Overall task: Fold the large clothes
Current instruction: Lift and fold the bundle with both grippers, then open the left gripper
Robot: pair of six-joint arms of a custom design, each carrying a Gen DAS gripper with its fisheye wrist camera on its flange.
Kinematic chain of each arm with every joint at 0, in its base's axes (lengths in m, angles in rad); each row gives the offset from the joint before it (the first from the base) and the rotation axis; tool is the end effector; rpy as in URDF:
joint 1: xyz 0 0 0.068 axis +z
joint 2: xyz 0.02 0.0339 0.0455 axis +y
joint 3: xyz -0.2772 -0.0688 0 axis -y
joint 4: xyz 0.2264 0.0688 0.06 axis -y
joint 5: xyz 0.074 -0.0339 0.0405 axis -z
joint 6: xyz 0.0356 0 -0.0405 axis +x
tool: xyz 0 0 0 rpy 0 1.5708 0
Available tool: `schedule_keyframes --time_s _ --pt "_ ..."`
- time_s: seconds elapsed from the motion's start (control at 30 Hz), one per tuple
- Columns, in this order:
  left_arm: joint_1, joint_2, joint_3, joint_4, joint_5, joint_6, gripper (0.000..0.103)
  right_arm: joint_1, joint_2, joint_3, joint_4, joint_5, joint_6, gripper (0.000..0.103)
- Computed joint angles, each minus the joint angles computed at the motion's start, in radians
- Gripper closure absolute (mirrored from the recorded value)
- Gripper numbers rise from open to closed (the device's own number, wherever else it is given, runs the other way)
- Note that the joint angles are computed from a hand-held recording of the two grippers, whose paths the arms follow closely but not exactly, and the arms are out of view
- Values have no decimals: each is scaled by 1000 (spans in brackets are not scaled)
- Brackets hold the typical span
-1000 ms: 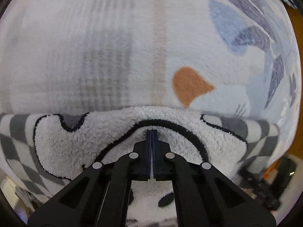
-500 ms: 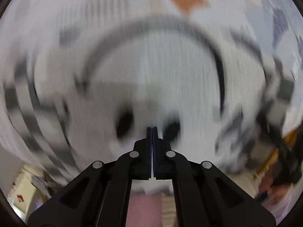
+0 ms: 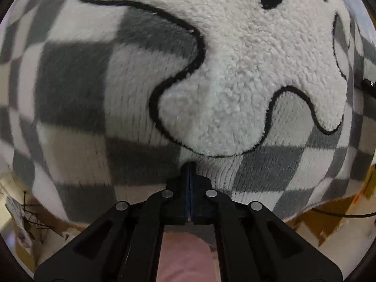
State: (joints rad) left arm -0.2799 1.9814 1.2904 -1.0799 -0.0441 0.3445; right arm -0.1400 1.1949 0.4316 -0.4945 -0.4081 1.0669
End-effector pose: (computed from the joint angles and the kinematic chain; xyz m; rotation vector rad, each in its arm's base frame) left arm 0.3095 -0.0873 0.1622 -0.9091 -2.7956 -0.0553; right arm 0.1566 -0.0078 0.1567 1.5953 2.4845 0.7544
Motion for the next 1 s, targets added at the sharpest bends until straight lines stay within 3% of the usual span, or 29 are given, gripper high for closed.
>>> schedule_keyframes --time_s 0.1,0.17,0.27,0.37,0.47,0.6,0.77,1.0 --pt "-4 -53 -58 47 -14 16 101 10 -67 30 -87 7 -2 60" --pt "-17 -68 -74 45 -13 -21 101 36 -100 85 -168 23 -31 64" --pt "5 -87 -91 67 -12 7 102 117 -174 141 -214 35 -12 65" --pt "13 -212 -235 135 20 -7 101 231 -176 229 -263 69 10 66" --pt "19 -275 -289 148 22 -9 101 327 -173 321 -232 67 81 67" --pt "42 -298 -298 112 52 19 102 431 -60 471 -188 97 137 67" --pt "156 -345 -142 -35 115 169 102 489 73 661 -203 117 175 67" --pt "404 -267 238 -309 203 434 102 563 399 1065 -330 154 147 67"
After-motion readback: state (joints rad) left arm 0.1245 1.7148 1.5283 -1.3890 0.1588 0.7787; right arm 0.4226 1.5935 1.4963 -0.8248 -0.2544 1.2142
